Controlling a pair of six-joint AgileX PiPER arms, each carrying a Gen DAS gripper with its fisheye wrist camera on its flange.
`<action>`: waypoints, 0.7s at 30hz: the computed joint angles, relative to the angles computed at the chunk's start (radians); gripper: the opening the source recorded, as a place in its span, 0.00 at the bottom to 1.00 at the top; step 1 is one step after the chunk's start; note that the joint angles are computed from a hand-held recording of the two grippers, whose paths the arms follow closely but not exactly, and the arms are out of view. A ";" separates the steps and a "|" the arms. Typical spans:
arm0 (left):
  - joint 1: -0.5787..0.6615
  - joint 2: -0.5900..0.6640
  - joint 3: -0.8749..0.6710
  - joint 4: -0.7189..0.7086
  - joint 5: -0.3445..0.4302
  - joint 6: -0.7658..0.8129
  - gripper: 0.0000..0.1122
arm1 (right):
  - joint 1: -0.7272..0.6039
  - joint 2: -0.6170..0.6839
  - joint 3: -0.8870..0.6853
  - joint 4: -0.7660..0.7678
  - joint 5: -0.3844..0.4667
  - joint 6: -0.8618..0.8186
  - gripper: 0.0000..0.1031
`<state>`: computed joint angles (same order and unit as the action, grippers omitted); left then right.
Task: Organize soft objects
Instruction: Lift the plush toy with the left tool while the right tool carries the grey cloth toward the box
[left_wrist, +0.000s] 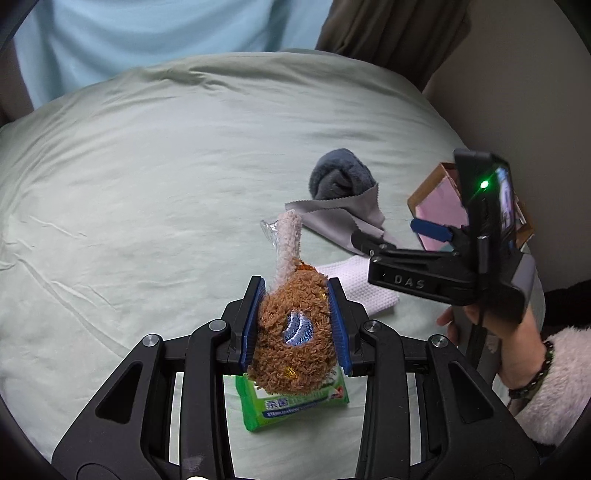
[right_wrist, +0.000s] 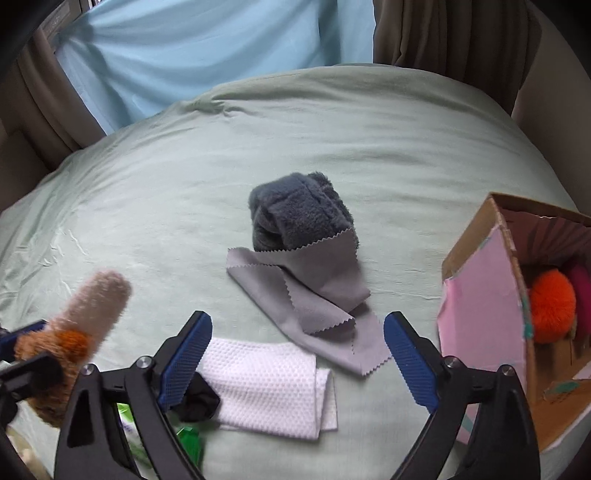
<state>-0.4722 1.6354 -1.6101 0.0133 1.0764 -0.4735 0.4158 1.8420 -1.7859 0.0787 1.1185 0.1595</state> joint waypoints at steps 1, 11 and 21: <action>0.010 0.000 0.011 -0.004 -0.012 0.008 0.27 | 0.000 0.023 -0.007 0.007 0.006 -0.006 0.90; 0.080 0.042 0.047 -0.045 -0.090 0.078 0.27 | 0.058 0.071 0.127 -0.164 -0.216 0.087 0.73; 0.072 0.049 -0.003 -0.031 -0.063 0.067 0.27 | 0.064 0.033 0.073 -0.104 -0.171 -0.009 0.11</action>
